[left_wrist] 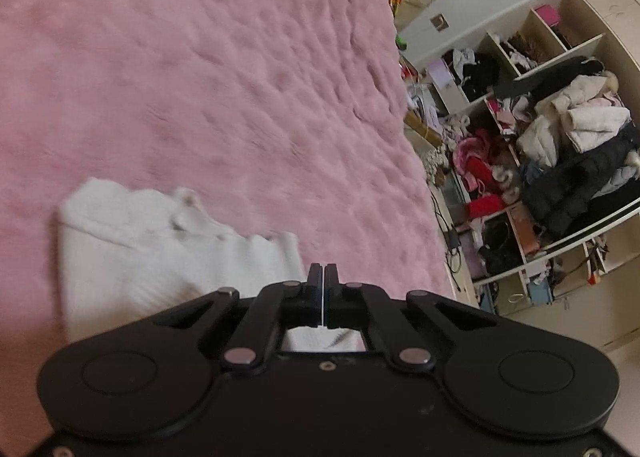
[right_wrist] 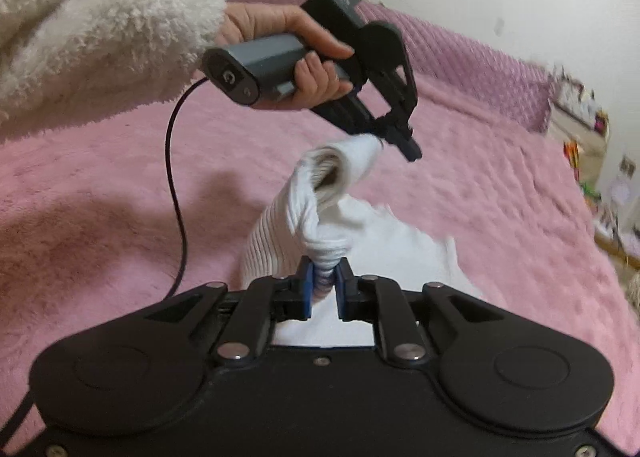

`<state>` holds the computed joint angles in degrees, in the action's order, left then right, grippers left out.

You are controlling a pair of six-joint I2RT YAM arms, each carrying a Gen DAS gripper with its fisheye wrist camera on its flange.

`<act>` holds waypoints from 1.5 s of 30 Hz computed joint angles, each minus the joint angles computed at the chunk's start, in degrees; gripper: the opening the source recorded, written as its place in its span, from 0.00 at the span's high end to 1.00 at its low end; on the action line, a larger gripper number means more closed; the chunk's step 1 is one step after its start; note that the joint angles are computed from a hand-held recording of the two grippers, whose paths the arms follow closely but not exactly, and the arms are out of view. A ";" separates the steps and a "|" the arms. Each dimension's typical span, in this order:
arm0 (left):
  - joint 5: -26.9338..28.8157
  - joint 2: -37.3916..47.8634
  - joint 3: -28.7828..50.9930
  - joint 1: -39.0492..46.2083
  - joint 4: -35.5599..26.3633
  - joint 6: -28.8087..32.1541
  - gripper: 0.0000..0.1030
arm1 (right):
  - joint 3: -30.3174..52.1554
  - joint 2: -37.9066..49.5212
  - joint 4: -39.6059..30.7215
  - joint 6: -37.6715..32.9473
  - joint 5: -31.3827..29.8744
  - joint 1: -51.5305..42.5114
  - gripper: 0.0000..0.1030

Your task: Fold small clothes

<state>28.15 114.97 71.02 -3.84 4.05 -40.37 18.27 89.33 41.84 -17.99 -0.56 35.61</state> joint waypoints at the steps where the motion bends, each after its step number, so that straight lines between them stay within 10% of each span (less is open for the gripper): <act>1: -2.14 0.35 1.29 -0.93 -1.77 0.48 1.00 | -0.48 0.50 1.03 -0.21 -0.31 -0.72 0.90; 6: -23.22 4.92 15.62 -5.64 -26.04 10.20 0.98 | -0.57 0.76 0.42 0.07 -3.91 -2.60 0.91; 18: -22.12 11.42 24.01 -7.06 -32.01 6.25 0.60 | -2.41 -1.35 -0.38 -0.76 -5.34 -1.99 0.91; 27: -35.09 26.35 50.11 -13.26 -57.94 13.48 0.55 | -1.55 -0.13 -0.34 -0.73 -6.51 -2.26 0.91; 30: -33.24 29.11 52.21 -12.75 -58.83 12.14 0.62 | -1.43 0.32 -0.23 -0.70 -6.71 -2.53 0.91; 33: -33.83 28.45 49.53 -12.76 -56.28 12.67 0.91 | -0.65 1.40 -0.22 -1.05 -7.62 -3.65 0.91; 45: -24.66 13.98 30.34 -10.01 -36.11 5.42 0.94 | 0.10 -0.07 -0.51 0.94 -5.90 -6.94 0.92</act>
<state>3.49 128.95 101.36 -13.86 -32.05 -34.94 18.36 89.27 41.33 -17.05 -6.46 28.68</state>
